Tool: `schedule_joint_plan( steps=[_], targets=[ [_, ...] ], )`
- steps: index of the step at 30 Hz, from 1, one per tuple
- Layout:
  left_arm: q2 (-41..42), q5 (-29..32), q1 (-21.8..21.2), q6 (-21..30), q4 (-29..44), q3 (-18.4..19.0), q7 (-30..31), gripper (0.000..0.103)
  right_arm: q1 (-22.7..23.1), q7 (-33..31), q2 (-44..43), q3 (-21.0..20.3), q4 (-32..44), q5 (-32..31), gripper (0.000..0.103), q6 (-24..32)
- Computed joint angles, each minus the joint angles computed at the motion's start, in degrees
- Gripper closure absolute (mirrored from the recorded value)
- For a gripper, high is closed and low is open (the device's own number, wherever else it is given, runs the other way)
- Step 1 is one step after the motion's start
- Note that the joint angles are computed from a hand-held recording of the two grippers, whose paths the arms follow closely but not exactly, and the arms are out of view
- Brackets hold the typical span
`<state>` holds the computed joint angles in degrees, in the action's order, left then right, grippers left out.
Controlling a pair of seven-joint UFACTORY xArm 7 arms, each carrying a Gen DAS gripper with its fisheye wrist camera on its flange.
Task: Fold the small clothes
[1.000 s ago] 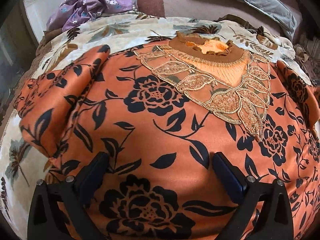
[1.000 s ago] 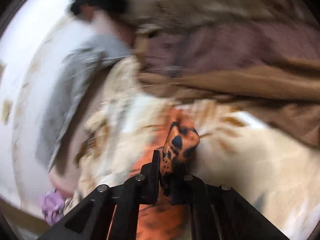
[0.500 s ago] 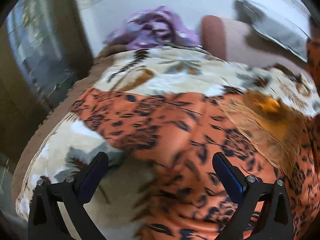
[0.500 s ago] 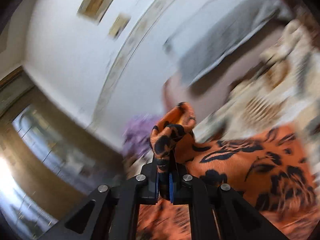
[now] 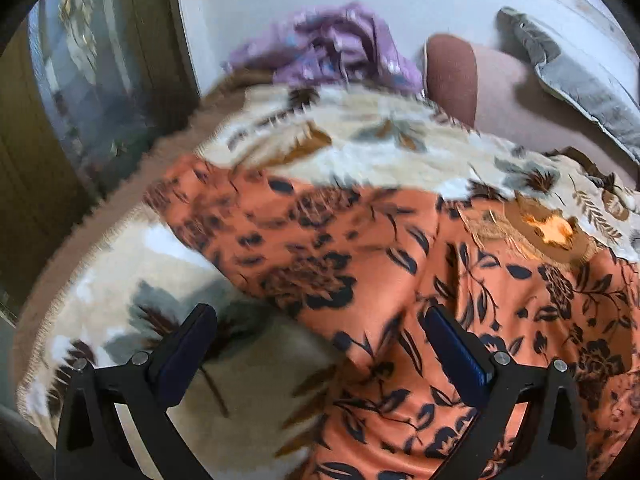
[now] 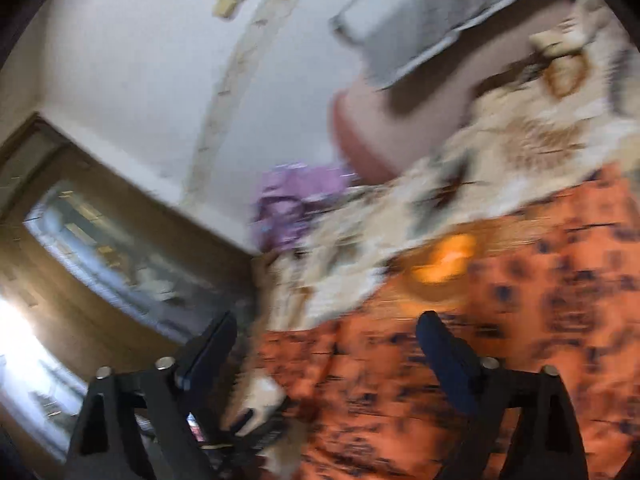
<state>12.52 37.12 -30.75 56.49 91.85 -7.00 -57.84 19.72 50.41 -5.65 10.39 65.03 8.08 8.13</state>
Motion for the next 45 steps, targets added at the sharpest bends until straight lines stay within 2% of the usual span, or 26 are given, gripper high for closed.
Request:
schedule_joint_plan(
  steps=[1, 3, 5, 7, 10, 12, 14, 16, 18, 19, 22, 24, 26, 28, 32, 34, 35, 36, 37, 38, 39, 45],
  targets=[
    [0.3, -1.4, 0.4, 0.3, 0.1, 0.1, 0.0, 0.0, -2.5, 3.6, -1.4, 1.3, -0.9, -4.1, 0.033, 5.3],
    [1.2, -2.4, 0.7, 2.1, 0.8, 0.5, -1.1, 0.0, -3.9, 7.6, -1.8, 1.2, -0.4, -9.6, 0.054, 14.8],
    [1.4, -2.4, 0.9, 2.0, 0.6, 0.9, -2.5, 0.0, -4.4, 8.6, -1.1, 0.6, 0.3, -11.2, 0.063, 22.0],
    [1.2, -1.4, 0.7, 0.4, 0.0, 0.9, -2.8, 0.0, -4.5, 9.0, -0.4, -0.5, 0.3, -9.8, 0.064, 26.4],
    [1.4, 2.5, -0.1, -4.1, -0.8, 0.7, -1.3, 0.004, -4.6, 5.6, 3.3, -2.1, 3.1, -4.8, 0.063, 36.7],
    [2.5, 2.7, -0.3, -7.2, -0.2, 0.3, 1.8, 0.027, -4.7, 5.6, 3.5, -2.4, 3.3, -5.2, 0.063, 36.9],
    [4.0, 3.0, -1.0, -8.5, 1.2, 0.6, 3.6, 0.031, -4.7, 4.9, 3.6, -2.4, 4.6, -6.0, 0.063, 37.7],
    [5.0, 2.1, -1.2, -11.8, 2.0, 0.6, 5.7, 0.031, -4.5, 3.9, 3.2, -2.4, 4.7, -5.9, 0.063, 36.4],
    [5.8, -1.8, -0.4, -17.5, 2.0, -0.2, 10.3, 0.031, -4.4, 3.4, 4.5, -2.3, 6.5, -5.7, 0.062, 38.2],
    [6.2, -2.3, -0.9, -17.9, 2.5, 0.2, 11.3, 0.031, -4.4, 2.8, 5.2, -2.4, 6.7, -5.0, 0.062, 38.5],
    [7.9, -2.5, -2.8, -17.8, 4.2, 1.4, 13.3, 0.017, -4.3, 2.1, 5.5, -2.5, 7.1, -5.5, 0.061, 38.9],
    [9.9, -3.5, -3.4, -15.6, 6.5, 2.2, 14.3, 0.017, -4.3, 1.8, 6.0, -2.5, 7.9, -5.4, 0.057, 38.8],
    [12.2, -8.1, -2.5, -12.6, 9.1, 1.8, 17.0, 0.017, -4.3, 1.4, 5.9, -2.6, 7.7, -5.0, 0.056, 38.5],
    [12.9, -11.7, -1.9, -11.8, 9.5, 1.6, 19.0, 0.016, -4.2, 1.5, 5.8, -2.6, 7.4, -4.8, 0.056, 37.7],
    [12.4, -12.2, -2.7, -12.9, 8.8, 2.5, 20.2, 0.015, -3.9, 2.5, 5.3, -2.3, 6.0, -5.0, 0.055, 36.3],
    [11.3, -12.9, -2.2, -15.7, 6.8, 2.7, 19.7, 0.026, -3.9, 2.7, 5.2, -2.3, 5.9, -5.4, 0.055, 36.3],
    [10.9, -12.9, -2.2, -16.4, 6.3, 2.9, 19.5, 0.053, -3.9, 2.7, 4.9, -2.4, 5.7, -5.4, 0.055, 36.3],
    [10.8, -13.6, -1.7, -16.5, 6.2, 2.6, 20.3, 0.085, -3.9, 2.8, 4.9, -2.4, 5.6, -5.6, 0.055, 36.3],
    [11.1, -15.9, -0.6, -16.8, 6.3, 1.7, 22.3, 0.096, -3.9, 2.9, 5.0, -2.4, 5.7, -5.7, 0.055, 36.4],
    [11.4, -18.7, 1.1, -17.8, 6.0, 0.1, 24.1, 0.098, -3.9, 3.0, 5.0, -2.4, 5.7, -5.8, 0.055, 36.4],
    [11.2, -19.2, 0.6, -18.9, 5.5, 0.9, 24.1, 0.098, -4.0, 3.1, 5.0, -2.4, 5.8, -5.9, 0.055, 36.5],
    [10.1, -18.8, -0.3, -19.4, 4.8, 1.9, 24.4, 0.099, -3.9, 3.4, 5.0, -2.4, 5.9, -6.5, 0.054, 36.5]
  ],
)
